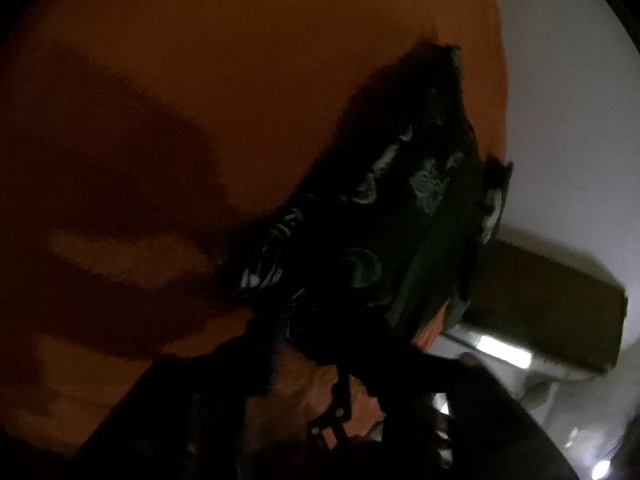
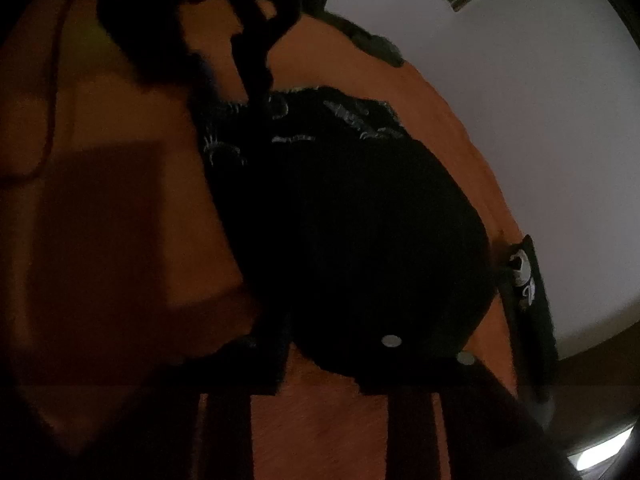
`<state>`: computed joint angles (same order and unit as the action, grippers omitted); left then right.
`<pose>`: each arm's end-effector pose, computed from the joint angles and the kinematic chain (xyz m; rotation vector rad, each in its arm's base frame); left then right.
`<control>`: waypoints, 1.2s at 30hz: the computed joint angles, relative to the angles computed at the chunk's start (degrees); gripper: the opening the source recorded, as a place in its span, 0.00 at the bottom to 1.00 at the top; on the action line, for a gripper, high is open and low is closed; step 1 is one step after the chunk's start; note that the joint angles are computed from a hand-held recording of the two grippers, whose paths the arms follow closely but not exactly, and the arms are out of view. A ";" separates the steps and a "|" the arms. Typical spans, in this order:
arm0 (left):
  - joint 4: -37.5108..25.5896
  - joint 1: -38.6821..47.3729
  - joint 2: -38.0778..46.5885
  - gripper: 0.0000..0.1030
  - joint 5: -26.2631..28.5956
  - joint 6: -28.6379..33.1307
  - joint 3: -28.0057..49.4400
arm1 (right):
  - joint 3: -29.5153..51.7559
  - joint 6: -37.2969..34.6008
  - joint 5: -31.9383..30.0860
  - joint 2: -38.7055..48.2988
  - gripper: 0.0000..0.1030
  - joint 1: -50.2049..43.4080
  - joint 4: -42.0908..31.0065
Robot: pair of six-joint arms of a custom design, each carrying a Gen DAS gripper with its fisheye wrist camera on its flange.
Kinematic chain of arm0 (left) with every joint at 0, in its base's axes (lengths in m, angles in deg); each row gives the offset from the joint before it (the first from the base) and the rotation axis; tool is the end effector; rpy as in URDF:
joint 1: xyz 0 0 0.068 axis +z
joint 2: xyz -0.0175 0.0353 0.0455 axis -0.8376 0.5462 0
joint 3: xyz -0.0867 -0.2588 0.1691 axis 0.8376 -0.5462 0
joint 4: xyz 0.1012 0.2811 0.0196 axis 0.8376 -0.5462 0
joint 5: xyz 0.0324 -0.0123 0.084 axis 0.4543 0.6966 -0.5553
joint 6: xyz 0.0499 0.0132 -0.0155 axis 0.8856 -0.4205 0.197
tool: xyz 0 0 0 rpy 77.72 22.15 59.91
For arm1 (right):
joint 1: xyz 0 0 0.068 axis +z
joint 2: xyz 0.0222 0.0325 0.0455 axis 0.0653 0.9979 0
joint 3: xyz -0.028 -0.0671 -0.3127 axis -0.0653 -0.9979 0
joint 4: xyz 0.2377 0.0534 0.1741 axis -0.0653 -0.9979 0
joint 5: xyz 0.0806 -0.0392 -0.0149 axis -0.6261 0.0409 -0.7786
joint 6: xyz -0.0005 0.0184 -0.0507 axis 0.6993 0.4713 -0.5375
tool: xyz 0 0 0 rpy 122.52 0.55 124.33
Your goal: Fold clothes
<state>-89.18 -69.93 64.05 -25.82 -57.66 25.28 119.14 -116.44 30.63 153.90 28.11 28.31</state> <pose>0.3112 -0.1002 0.1666 0.5576 -2.6179 1.3074 0.2475 0.1124 0.3365 -1.4304 1.8910 -0.2049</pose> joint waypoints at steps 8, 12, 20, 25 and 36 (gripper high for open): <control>11.53 -3.42 0.59 0.60 7.42 -6.71 -2.11 | 4.57 -0.57 -3.42 1.74 0.54 -1.23 -4.14; 17.88 -5.36 0.60 0.08 3.65 -8.73 -2.41 | 8.36 -6.08 -5.35 3.30 0.54 -2.79 -10.42; 12.44 -4.28 -4.45 0.05 -1.08 3.21 -0.44 | 11.93 -7.91 -5.74 3.42 0.54 -0.65 -10.89; 5.51 1.92 -6.90 0.05 2.50 11.89 -3.32 | 11.11 -4.61 2.30 7.57 0.54 3.92 -7.04; 0.76 1.10 -7.14 0.05 -0.24 15.57 -3.38 | -15.79 -14.37 16.97 -6.88 0.03 10.07 25.44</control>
